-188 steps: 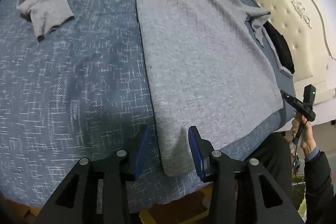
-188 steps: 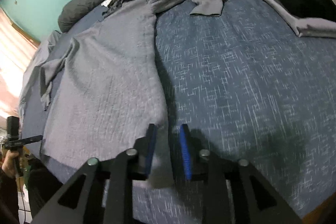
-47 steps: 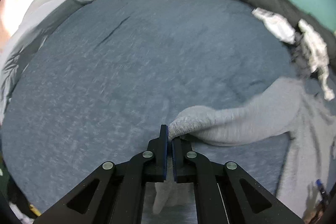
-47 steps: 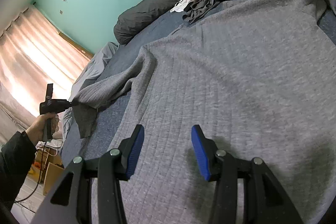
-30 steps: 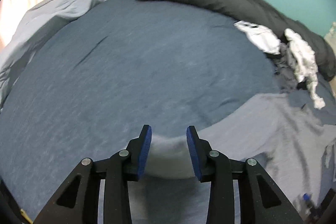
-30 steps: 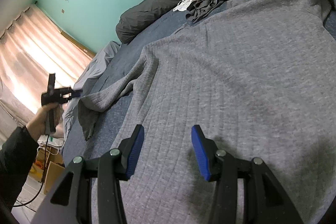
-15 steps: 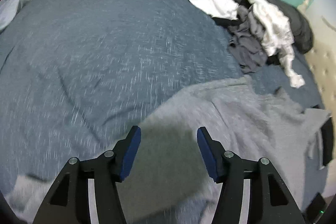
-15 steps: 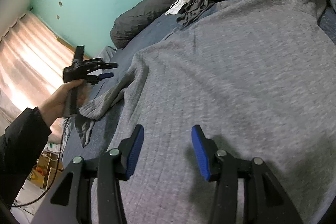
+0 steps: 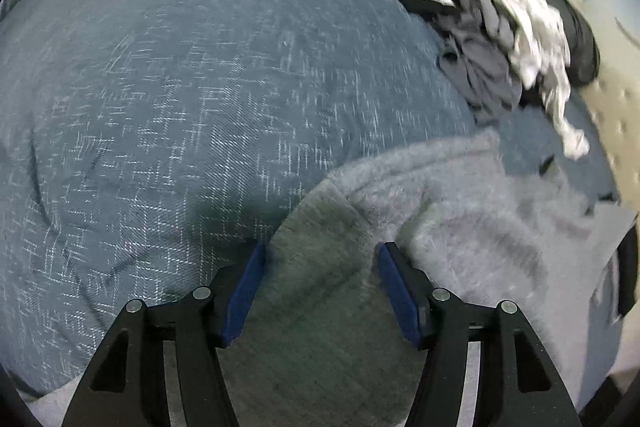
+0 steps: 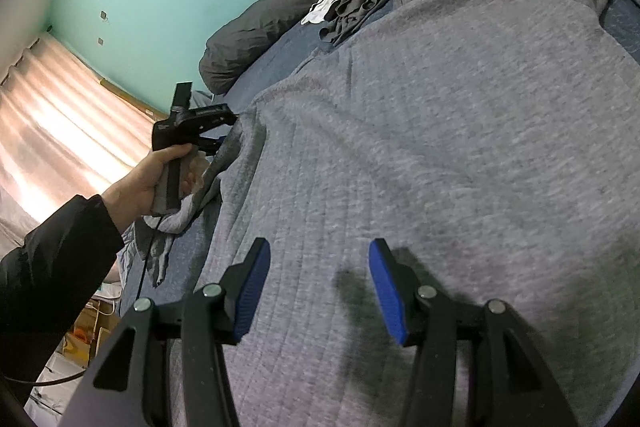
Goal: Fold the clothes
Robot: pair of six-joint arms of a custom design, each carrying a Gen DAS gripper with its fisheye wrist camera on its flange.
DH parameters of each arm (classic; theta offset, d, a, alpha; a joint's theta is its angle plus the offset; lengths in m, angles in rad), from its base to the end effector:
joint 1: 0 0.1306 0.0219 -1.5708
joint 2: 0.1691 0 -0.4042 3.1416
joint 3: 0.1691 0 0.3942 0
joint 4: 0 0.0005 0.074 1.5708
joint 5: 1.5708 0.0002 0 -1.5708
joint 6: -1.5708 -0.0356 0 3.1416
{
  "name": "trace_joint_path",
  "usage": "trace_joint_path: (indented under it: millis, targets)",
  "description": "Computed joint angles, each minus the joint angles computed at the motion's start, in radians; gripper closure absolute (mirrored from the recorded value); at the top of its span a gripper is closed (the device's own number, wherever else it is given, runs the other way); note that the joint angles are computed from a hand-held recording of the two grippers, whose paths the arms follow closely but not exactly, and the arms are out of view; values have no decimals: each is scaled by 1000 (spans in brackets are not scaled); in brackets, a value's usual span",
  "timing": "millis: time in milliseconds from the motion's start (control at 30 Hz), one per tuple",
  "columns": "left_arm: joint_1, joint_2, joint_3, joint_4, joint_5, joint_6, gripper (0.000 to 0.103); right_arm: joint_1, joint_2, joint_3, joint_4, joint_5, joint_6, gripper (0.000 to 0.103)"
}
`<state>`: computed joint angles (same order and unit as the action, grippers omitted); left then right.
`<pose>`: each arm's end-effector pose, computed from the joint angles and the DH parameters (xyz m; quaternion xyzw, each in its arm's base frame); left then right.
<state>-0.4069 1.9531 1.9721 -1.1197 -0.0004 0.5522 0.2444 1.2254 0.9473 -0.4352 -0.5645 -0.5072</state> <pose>0.6218 -0.2685 0.3846 -0.0706 0.9699 -0.1073 0.2067 0.3920 0.1169 0.3521 -0.0003 0.8811 0.3822 0.2785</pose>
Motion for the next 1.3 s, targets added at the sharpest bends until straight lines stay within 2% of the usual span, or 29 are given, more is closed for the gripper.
trace_joint_path:
  millis: [33,67,133,167,300,433,567,700,800,933,1033,1133,1167,1300]
  targets:
    - [0,0,3,-6,-6,-4,47,1,0,0,-1,1,1,51]
    - [0,0,6,-12,-12,-8,69,2,-1,0,-1,2,0,51]
    - [-1,0,16,-25,-23,-24,95,2,-1,-1,1,2,-3,51]
    - [-5,1,25,-34,-36,-43,96,2,-2,-1,2,3,-5,51]
    - [-22,5,66,-57,-119,-102,98,2,-2,-2,7,4,-13,51]
    - [-14,21,133,-61,-213,-108,99,4,0,-1,10,5,-16,51]
    - [-4,76,263,-124,-267,-141,100,2,0,-5,18,2,-24,51]
    - [5,158,416,-204,-284,-178,100,-6,4,-8,22,-10,-36,51]
    - [8,198,445,-229,-281,-171,100,-7,8,-6,21,-15,-40,51]
    - [25,203,392,-221,-251,-124,100,-4,7,-1,11,-13,-28,51]
    - [33,182,320,-173,-205,-110,100,-1,5,2,7,-7,-20,51]
    - [44,137,261,-122,-163,-87,96,-3,11,6,4,-10,-20,51]
    - [47,115,245,-114,-160,-75,92,-4,15,9,4,-8,-22,51]
    - [59,-3,154,-110,-167,-47,82,-6,9,10,21,-13,-40,51]
